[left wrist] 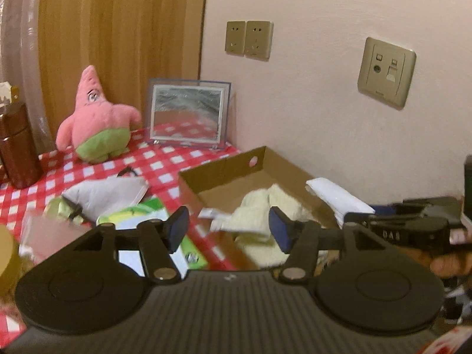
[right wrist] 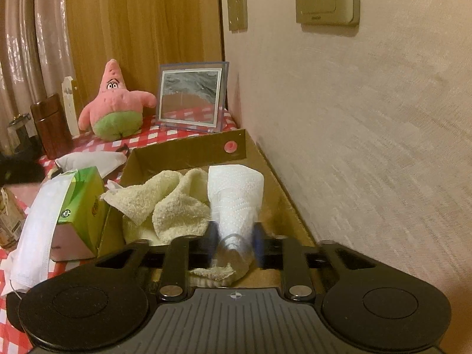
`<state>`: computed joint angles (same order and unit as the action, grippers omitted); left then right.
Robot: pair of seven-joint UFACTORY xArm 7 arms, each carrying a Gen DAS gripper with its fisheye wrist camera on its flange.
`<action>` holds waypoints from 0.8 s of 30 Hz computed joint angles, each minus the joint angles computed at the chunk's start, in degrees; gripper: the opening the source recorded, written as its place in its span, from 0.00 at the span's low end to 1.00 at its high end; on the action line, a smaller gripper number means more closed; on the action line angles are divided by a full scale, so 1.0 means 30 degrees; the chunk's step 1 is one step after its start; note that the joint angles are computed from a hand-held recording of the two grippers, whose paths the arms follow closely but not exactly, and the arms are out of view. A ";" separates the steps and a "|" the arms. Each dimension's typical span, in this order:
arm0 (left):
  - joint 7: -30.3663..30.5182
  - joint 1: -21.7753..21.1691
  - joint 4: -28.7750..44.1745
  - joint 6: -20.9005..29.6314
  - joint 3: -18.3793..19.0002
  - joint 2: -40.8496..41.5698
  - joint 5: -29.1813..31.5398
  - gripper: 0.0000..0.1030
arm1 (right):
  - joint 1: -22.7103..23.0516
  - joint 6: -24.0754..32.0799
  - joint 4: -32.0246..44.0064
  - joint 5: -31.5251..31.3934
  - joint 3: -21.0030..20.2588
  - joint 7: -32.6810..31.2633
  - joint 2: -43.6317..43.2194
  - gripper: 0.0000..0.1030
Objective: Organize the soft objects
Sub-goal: 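Carry both towels into the cardboard tray and open both grippers, then move the right gripper to the white face mask on the tissue box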
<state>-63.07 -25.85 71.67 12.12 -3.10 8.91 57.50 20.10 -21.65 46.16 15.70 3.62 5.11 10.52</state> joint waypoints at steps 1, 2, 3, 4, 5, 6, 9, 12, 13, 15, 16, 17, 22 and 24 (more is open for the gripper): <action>-0.0211 -0.0058 -0.0249 0.0098 0.0044 -0.0194 0.0202 0.60 | -0.0632 -0.0004 0.0002 -0.0830 0.0437 0.0707 0.0069 0.60; -0.0495 -0.0060 -0.0552 0.0135 0.0055 -0.0440 0.0466 0.62 | -0.1259 -0.0209 -0.0093 -0.1665 0.0857 0.1533 0.0102 0.64; -0.0766 -0.0004 -0.0828 0.0160 0.0013 -0.0672 0.0699 0.65 | -0.1238 -0.0496 -0.0192 -0.1700 0.0820 0.1796 0.0111 0.65; -0.1209 0.0058 -0.1159 0.0208 -0.0041 -0.0976 0.1078 0.67 | -0.1275 -0.0775 -0.0337 -0.1800 0.0833 0.2077 0.0067 0.65; -0.1698 0.0159 -0.1416 0.0266 -0.0137 -0.1224 0.1514 0.70 | -0.1396 -0.0817 -0.0466 -0.2085 0.0901 0.2372 -0.0060 0.65; -0.2055 0.0300 -0.1746 0.0310 -0.0282 -0.1542 0.1876 0.71 | -0.1366 -0.0796 -0.0574 -0.2171 0.0874 0.2453 -0.0183 0.65; -0.3221 0.0847 -0.2759 0.0628 -0.0885 -0.2524 0.2919 0.75 | -0.0928 -0.0605 -0.0859 -0.1809 0.0652 0.2012 -0.0627 0.65; -0.3897 0.1543 -0.3965 0.0774 -0.1543 -0.3609 0.3098 0.77 | -0.0402 -0.0465 -0.1153 -0.0976 0.0561 0.1356 -0.1175 0.65; -0.3925 0.1764 -0.4304 0.0868 -0.1774 -0.3928 0.3042 0.78 | -0.0149 -0.0387 -0.1248 -0.0468 0.0526 0.0970 -0.1403 0.65; -0.4081 0.2202 -0.5138 0.1085 -0.2232 -0.4714 0.2901 0.80 | 0.0138 -0.0158 -0.1434 0.0237 0.0612 0.0378 -0.1874 0.65; -0.4238 0.2430 -0.5517 0.1151 -0.2455 -0.5084 0.2837 0.80 | 0.0420 0.0009 -0.1484 0.0948 0.0646 -0.0223 -0.2153 0.65; -0.4410 0.2662 -0.5929 0.1182 -0.2670 -0.5484 0.2774 0.81 | 0.0681 0.0181 -0.1462 0.1786 0.0686 -0.0939 -0.2357 0.65; -0.4473 0.3635 -0.8260 0.1335 -0.3526 -0.7845 0.1717 0.83 | 0.1527 0.0979 -0.1120 0.7366 0.1701 -0.5766 -0.3531 0.65; -0.4226 0.3937 -0.9161 0.1579 -0.3835 -0.8899 0.1155 0.83 | 0.1361 0.1214 -0.0874 0.9800 0.2646 -0.7912 -0.3973 0.65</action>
<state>-75.75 -14.04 44.18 16.86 -14.60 -17.79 60.97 24.18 -18.01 43.54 45.10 11.56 -18.62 -1.40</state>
